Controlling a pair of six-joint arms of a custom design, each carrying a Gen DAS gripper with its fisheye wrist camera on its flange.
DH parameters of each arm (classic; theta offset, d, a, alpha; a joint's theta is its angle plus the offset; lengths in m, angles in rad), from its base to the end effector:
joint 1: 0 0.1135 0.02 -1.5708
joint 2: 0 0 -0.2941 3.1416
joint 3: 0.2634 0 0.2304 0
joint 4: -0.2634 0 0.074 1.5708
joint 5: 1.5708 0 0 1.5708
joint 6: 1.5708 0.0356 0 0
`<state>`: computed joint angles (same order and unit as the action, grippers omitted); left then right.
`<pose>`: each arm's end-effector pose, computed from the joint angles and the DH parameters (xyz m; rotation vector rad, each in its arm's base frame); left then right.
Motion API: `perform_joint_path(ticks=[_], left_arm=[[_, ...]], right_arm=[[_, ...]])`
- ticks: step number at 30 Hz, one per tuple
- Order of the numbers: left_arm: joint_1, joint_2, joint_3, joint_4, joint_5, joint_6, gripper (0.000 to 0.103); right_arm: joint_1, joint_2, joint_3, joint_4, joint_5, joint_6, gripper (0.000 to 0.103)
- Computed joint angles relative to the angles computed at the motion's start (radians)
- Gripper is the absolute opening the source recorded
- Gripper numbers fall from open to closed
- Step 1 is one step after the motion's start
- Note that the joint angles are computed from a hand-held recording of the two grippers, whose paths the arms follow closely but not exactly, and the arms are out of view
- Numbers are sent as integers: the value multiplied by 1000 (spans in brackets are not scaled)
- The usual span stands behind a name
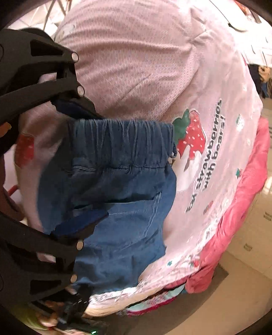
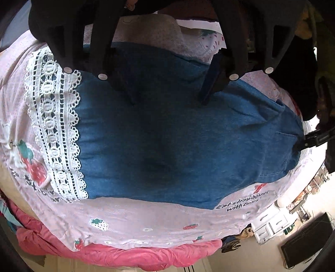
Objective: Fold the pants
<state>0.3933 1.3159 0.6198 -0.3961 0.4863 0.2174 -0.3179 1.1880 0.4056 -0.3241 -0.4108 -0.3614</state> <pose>0.1944 0.0627 0.2079 -0.0693 2.5195 -0.4107 0.1545 -0.0359 0.1767 -0.1815 2.5531 0.3008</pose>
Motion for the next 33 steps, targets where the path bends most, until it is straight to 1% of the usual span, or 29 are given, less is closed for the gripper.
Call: perform_joint_path(ticks=[1,2,3,4,6,8,9,11,13,14,16,18,19,21,22,23,25,27,29,30,31,33], left_arm=[[-16,-8,-8,23,-17,-15,43],[-6,-19,-4,19,-3,-10,40],[17,-30,10,0,24,2,39],[30,-55,19,-11,30,10,38],[53,-74,29,-3,17,29,38],[72,-19,38,-1,24,50,41],[66,18,26,24,8,40,43],[55,56,7,67,-3,34,50],[66,76,15,59,15,31,51],[76,70,18,49,21,37,56],[106,25,29,6,13,62,58],[144,-43,34,-30,34,81,59],[155,-117,26,-36,22,81,59],[138,-200,37,-66,24,91,62],[114,-225,50,-89,38,84,63],[63,-243,53,-90,35,54,64],[-80,-262,50,-79,11,-3,65],[-264,-254,30,-33,-56,-80,65],[-433,-202,8,33,-103,-144,65],[-522,-164,-2,70,-148,-177,65],[-570,-137,-12,100,-168,-188,65],[-637,-85,-32,152,-209,-206,65]], right_arm=[[-1,-5,-4,-1,1,-2,63],[8,-11,-6,-2,9,1,63],[11,-14,-4,-7,14,-2,63],[16,-17,-2,-12,20,-1,64],[27,-15,-5,-4,26,9,64],[38,-13,-10,7,27,13,69],[45,-14,-16,16,31,17,70],[69,-16,-32,42,56,24,71],[81,-22,-34,47,70,23,71],[73,-28,-28,31,64,13,71],[25,-43,-12,-9,23,-17,71],[-70,-82,2,-47,-35,-58,71],[-115,-94,9,-63,-64,-78,71],[-212,-90,39,-108,-142,-116,71],[-228,-82,49,-120,-159,-122,71],[-256,-60,63,-132,-191,-140,71],[-267,-34,77,-130,-202,-134,71],[-278,3,88,-140,-198,-142,71],[-281,48,88,-137,-175,-138,71],[-281,73,89,-134,-157,-135,71],[-288,91,89,-135,-148,-140,71],[-309,110,82,-131,-163,-155,71]])
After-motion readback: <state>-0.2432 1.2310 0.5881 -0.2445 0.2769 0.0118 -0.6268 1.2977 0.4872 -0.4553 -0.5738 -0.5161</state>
